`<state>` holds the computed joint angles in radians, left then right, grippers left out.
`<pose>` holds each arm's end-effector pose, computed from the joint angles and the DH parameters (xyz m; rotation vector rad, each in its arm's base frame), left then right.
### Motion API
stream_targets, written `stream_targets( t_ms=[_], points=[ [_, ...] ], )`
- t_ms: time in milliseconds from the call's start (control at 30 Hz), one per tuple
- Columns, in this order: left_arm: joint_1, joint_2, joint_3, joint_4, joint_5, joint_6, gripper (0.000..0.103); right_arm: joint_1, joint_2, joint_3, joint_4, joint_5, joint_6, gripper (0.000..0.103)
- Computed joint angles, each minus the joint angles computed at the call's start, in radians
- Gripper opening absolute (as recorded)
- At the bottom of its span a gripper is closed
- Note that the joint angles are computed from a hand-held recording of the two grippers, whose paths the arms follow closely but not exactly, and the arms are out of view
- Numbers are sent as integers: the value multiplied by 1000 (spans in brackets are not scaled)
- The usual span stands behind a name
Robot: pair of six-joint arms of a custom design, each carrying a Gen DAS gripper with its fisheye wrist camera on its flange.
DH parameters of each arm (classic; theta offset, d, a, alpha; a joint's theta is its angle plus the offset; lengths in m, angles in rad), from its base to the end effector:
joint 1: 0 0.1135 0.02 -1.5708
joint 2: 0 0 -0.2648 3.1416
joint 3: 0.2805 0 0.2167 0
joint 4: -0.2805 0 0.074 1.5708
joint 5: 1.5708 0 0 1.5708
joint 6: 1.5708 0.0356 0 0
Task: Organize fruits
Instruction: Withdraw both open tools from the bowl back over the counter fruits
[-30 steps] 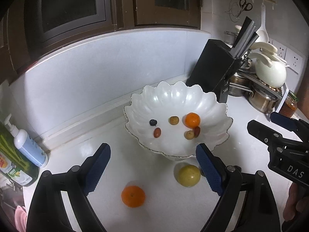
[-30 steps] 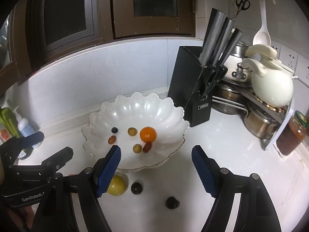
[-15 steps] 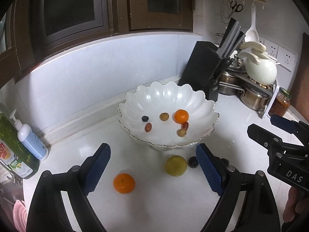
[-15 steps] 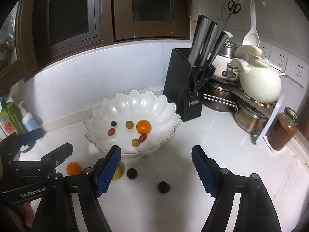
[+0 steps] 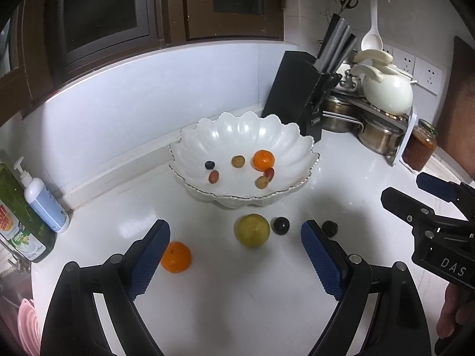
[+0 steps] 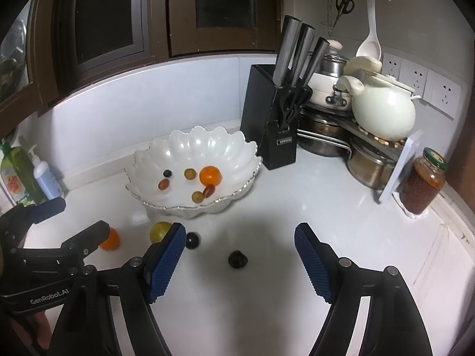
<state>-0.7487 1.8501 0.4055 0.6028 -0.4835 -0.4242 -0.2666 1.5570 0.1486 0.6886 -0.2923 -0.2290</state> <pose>0.1937 -0.1574 0.0903 0.1568 2.2867 -0.0132 0.1865 -0.0403 0.1112 -0.1078 2.2524 0.0710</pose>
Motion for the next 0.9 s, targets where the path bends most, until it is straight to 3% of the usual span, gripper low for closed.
stream_targets(
  t_ms=[267, 900],
  points=[
    [-36, 43, -10, 42, -10, -17, 90, -55, 49, -33, 55, -13, -37, 76],
    [4, 254, -7, 222, 81, -8, 90, -32, 324, -59, 296, 45, -47, 76]
  ],
)
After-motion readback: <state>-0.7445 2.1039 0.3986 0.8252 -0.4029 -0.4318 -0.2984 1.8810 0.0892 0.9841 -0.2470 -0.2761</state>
